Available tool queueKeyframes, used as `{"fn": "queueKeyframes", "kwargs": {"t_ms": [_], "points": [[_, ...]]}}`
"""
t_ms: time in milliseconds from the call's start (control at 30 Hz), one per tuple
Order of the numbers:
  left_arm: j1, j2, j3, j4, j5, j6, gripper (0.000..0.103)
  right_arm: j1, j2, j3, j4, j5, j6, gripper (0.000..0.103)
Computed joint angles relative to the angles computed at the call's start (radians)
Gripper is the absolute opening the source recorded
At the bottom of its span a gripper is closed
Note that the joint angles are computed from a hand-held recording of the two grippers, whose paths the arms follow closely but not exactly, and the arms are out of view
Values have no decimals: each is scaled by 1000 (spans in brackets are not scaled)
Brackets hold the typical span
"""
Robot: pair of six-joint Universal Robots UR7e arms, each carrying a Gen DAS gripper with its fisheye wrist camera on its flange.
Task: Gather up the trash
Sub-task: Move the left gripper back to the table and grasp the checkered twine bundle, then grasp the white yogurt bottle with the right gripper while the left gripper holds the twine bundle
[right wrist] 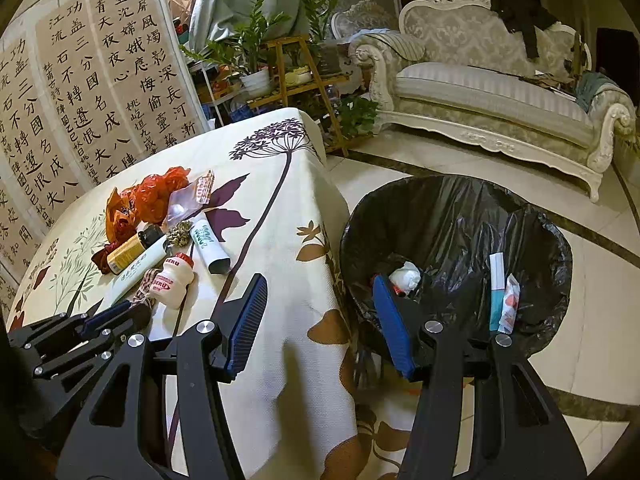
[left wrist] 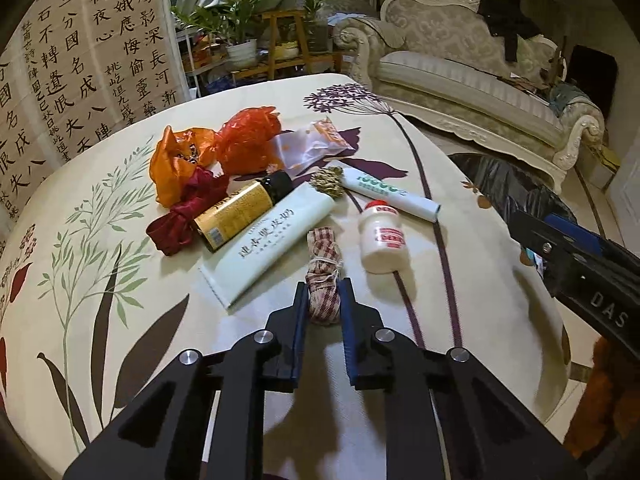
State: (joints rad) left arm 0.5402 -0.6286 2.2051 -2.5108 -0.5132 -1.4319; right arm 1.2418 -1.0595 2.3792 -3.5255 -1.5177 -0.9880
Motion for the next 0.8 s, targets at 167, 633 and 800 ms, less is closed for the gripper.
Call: {"fn": "queueKeyframes", "kwargs": {"t_ms": [167, 633, 800], "points": [[7, -8, -4, 46, 17, -61, 40, 1, -2, 0, 5, -3, 0, 54], [-1, -10, 22, -30, 22, -17, 16, 30, 18, 11, -15, -26, -22, 54], [-29, -54, 37, 114, 48, -146, 16, 55, 38, 20, -36, -43, -40, 54]]}}
